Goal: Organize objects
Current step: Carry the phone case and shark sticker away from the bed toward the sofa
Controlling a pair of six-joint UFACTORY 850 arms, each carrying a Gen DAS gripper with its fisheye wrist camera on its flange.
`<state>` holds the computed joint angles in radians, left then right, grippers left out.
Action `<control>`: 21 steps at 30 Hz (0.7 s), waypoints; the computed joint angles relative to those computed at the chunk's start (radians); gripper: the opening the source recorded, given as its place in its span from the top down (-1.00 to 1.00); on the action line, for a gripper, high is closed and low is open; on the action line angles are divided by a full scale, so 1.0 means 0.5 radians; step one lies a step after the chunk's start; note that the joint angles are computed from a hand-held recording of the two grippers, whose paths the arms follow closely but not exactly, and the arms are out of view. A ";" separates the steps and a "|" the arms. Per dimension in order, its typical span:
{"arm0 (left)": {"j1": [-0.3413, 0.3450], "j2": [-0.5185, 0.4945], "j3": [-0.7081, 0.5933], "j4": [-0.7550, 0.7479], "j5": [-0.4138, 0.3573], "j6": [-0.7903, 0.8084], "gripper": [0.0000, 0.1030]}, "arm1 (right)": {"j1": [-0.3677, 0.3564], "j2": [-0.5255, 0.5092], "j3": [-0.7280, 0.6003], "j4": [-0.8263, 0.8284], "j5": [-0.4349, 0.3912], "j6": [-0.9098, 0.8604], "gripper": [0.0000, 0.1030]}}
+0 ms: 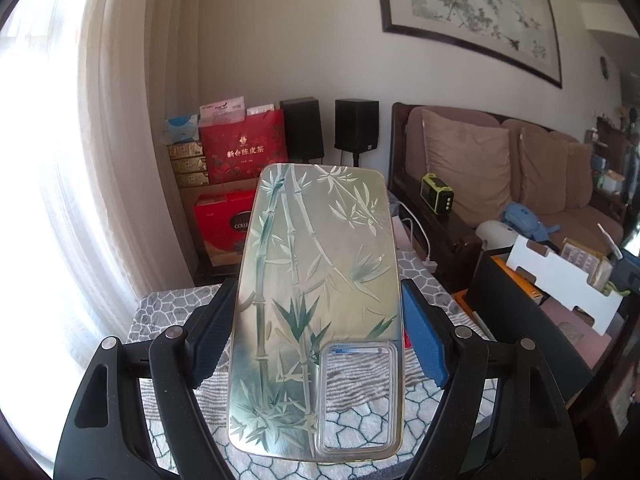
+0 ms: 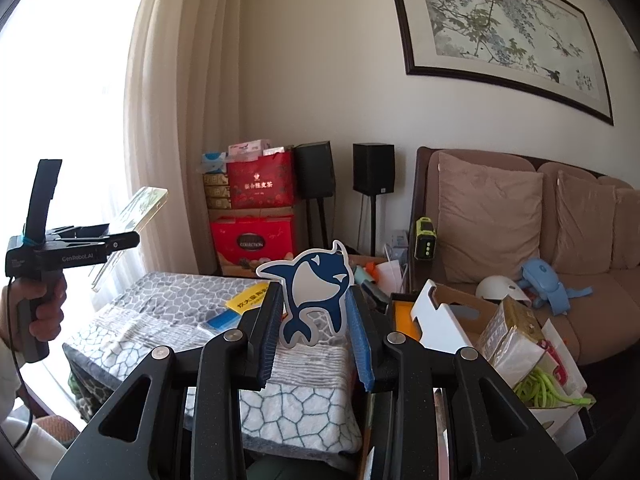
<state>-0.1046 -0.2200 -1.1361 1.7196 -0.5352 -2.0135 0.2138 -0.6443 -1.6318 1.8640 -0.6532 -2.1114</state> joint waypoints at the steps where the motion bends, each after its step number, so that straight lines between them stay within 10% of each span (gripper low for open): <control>1: -0.004 0.000 -0.002 0.003 -0.002 0.000 -0.48 | -0.003 0.005 0.004 0.007 -0.002 -0.006 0.38; 21: -0.060 0.068 -0.016 0.121 -0.044 -0.065 -0.48 | -0.033 0.065 0.067 0.143 -0.039 -0.117 0.38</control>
<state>-0.1346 -0.1859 -1.1442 1.7799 -0.5570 -2.0462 0.1973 -0.6118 -1.5982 1.9356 -0.6724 -2.1701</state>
